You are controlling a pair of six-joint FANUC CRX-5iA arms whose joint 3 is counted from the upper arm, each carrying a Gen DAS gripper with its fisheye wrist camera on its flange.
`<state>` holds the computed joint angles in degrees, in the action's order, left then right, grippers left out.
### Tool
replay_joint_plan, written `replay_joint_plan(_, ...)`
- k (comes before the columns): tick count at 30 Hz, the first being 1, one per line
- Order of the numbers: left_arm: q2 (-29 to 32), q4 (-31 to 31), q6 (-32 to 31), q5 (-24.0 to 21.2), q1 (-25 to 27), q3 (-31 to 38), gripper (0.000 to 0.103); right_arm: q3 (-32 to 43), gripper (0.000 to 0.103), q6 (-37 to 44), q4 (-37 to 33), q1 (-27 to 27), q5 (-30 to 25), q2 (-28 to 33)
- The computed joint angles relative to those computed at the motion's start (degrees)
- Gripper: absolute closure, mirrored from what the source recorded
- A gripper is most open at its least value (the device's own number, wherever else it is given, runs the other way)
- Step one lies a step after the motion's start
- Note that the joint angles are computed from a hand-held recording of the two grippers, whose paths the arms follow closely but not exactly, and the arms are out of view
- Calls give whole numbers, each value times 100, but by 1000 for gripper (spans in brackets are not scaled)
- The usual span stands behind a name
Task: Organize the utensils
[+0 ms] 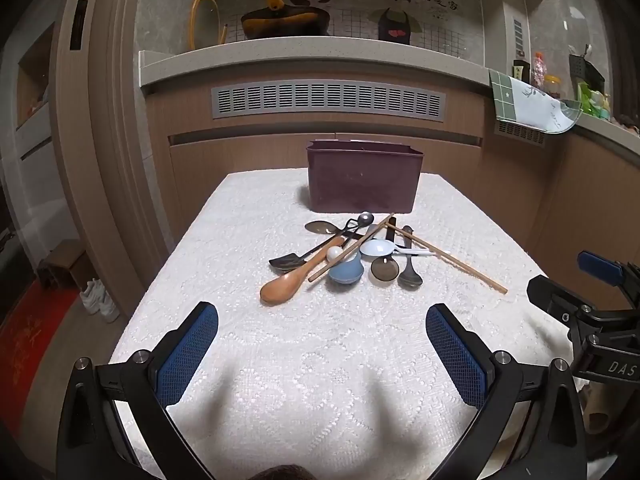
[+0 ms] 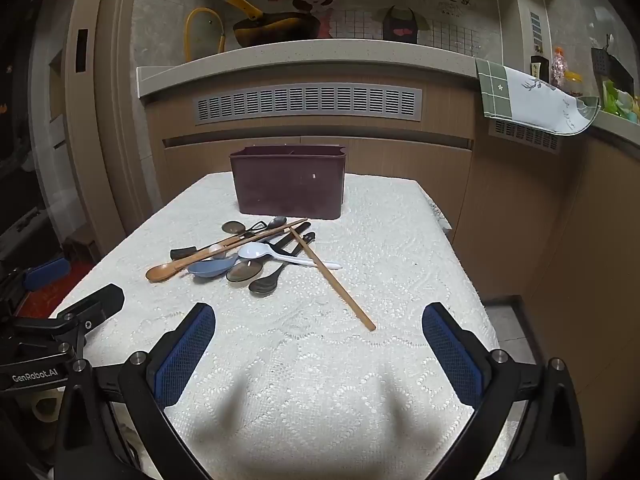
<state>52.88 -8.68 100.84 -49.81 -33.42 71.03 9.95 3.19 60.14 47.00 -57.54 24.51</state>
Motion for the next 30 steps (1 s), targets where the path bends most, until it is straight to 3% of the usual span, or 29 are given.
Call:
replay_joint_plan(24, -32, 1, 3, 32, 27, -95, 0, -15, 0, -13, -19, -28, 39, -11)
replay_joint_plan(30, 117, 0, -11, -139, 38, 182, 0, -23, 0, -19, -16, -30, 46, -14)
